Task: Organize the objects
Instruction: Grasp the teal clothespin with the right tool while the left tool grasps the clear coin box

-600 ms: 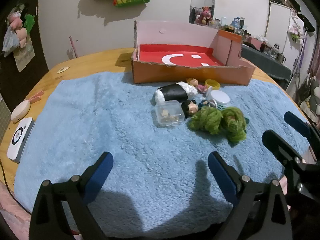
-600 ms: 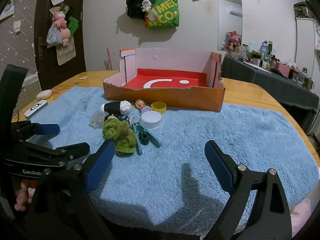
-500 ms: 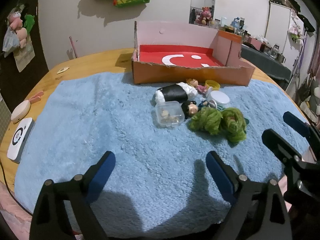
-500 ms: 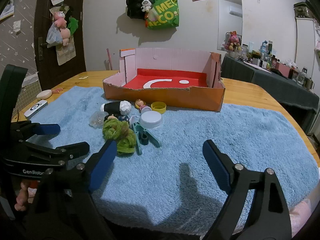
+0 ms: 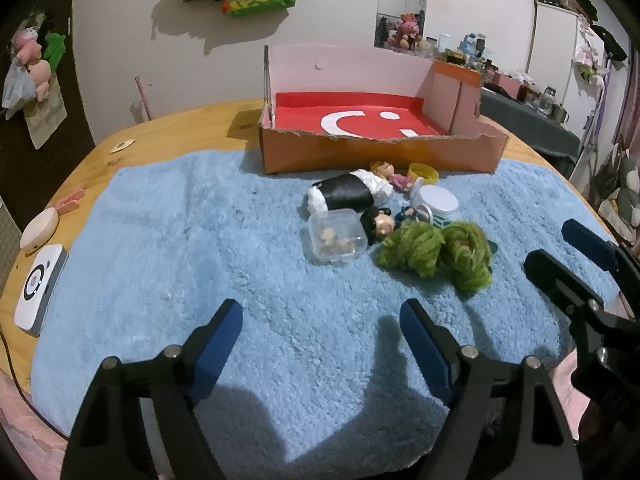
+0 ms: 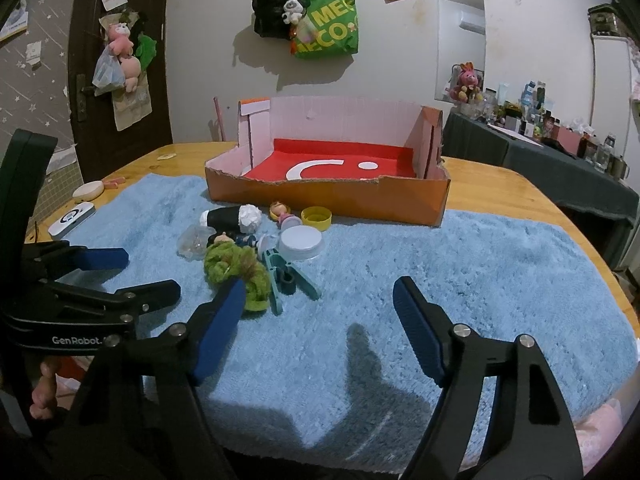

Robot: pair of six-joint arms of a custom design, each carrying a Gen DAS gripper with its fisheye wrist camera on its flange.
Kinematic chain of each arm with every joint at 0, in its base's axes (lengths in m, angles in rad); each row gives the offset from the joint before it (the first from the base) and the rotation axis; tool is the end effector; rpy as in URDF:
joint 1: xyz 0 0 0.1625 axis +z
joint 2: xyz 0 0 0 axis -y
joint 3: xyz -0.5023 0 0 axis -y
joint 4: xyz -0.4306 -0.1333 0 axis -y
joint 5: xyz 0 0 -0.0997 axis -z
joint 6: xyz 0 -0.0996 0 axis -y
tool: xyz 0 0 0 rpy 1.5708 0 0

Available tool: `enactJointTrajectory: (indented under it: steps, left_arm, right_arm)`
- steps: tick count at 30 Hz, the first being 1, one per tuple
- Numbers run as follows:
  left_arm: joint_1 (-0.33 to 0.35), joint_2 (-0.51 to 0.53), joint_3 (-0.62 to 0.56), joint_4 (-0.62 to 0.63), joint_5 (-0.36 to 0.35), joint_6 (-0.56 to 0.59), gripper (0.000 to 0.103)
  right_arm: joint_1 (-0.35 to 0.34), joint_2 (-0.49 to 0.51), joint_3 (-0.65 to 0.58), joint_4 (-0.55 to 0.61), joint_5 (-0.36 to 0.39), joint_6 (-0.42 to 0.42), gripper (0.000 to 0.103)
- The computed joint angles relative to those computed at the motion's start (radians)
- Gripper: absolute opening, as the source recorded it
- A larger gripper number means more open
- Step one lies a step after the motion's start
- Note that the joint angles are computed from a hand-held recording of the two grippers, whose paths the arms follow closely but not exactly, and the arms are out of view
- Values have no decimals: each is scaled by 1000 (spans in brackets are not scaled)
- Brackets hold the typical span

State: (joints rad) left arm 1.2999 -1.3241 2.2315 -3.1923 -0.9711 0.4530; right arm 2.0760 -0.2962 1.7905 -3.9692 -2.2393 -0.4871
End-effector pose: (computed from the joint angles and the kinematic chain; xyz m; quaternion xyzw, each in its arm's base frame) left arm 0.0443 -0.5489 0.3135 0.2204 0.8737 -0.3074 0.3060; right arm 0.3706 -0.5223 -0.0902 0.2785 -0.8155 0.4153 0.2914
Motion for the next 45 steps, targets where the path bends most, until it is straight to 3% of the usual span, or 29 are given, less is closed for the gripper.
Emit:
enactJointTrajectory:
  steps: [3,16,30,37,41,43,45]
  left_arm:
    - [0,5,-11,5,1,1,83]
    - [12,50,-93,77,32,-8,83]
    - [26,82,-147,116,21,-17,83]
    - [33,93,-168,126,17,-16,82]
    - [35,94,-170,125,15,2,82]
    - [36,97,-173,123,13,9,82]
    - [36,102,-174,112,13,16,82]
  right_arm:
    - [3,1,-13,-1,-13,-14,71]
    - [-10,12,-88,112,-81,-20,70]
    - [-31,14,-128,247,-20,0,70]
    - [-49,-15,-135,380,45,39,70]
    - [-44,-12,-153,424,-1,6,70]
    - [-47,-17,-146,426,-32,15,65]
    - [-62,-34,-127,445,-1,66,58]
